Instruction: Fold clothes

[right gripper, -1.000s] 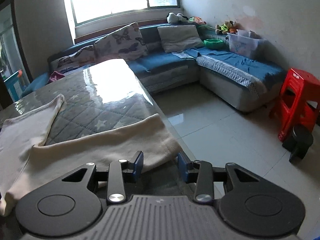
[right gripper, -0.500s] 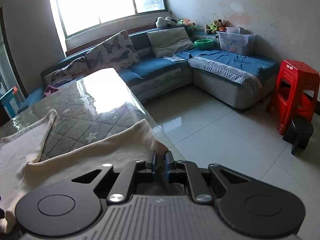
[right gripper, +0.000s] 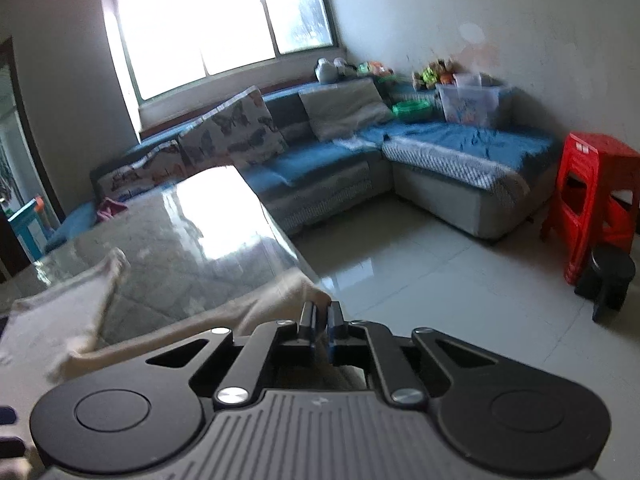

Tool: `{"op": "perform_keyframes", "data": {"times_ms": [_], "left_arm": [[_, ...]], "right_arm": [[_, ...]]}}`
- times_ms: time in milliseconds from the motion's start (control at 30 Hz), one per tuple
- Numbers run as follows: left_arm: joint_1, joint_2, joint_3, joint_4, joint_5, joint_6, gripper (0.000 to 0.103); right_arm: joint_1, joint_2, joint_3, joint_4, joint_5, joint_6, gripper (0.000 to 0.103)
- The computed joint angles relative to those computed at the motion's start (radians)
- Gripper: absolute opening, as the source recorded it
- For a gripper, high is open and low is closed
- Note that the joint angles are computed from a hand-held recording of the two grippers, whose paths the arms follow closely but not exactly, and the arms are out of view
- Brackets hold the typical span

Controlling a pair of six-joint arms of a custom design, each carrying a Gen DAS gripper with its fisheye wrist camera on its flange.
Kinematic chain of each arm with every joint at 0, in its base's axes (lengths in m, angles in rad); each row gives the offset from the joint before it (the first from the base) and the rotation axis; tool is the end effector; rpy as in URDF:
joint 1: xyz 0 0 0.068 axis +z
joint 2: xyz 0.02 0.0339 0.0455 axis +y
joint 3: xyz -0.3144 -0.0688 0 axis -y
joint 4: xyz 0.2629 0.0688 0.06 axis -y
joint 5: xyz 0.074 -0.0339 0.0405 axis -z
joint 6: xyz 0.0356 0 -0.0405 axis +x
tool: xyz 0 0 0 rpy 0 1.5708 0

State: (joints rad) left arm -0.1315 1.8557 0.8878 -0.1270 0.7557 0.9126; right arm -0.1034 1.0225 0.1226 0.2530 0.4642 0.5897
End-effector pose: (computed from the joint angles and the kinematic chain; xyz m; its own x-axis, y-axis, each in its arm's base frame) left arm 0.3464 -0.0704 0.1439 -0.2171 0.6095 -0.7625 0.9460 0.3239 -0.0105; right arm 0.1486 -0.0314 0.1494 -0.2493 0.5258 -0.8132 0.7054 0.6739 0.2195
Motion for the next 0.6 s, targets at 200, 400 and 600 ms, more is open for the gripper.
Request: {"op": "perform_keyframes", "data": {"times_ms": [200,400,600], "left_arm": [[-0.020,0.010,-0.011,0.021,-0.005,0.000,0.042],[-0.034,0.022,-0.018,0.050,-0.009,-0.015,0.044],[0.032,0.014,0.005,-0.014,0.051,-0.005,0.049]], "right_arm": [[0.053,-0.166,0.106,-0.181,0.055,-0.095,0.004],[0.157,-0.154,0.223,-0.215,0.099,-0.160,0.004],[0.348,-0.057,0.371,-0.214,0.174,-0.231,0.004]]}}
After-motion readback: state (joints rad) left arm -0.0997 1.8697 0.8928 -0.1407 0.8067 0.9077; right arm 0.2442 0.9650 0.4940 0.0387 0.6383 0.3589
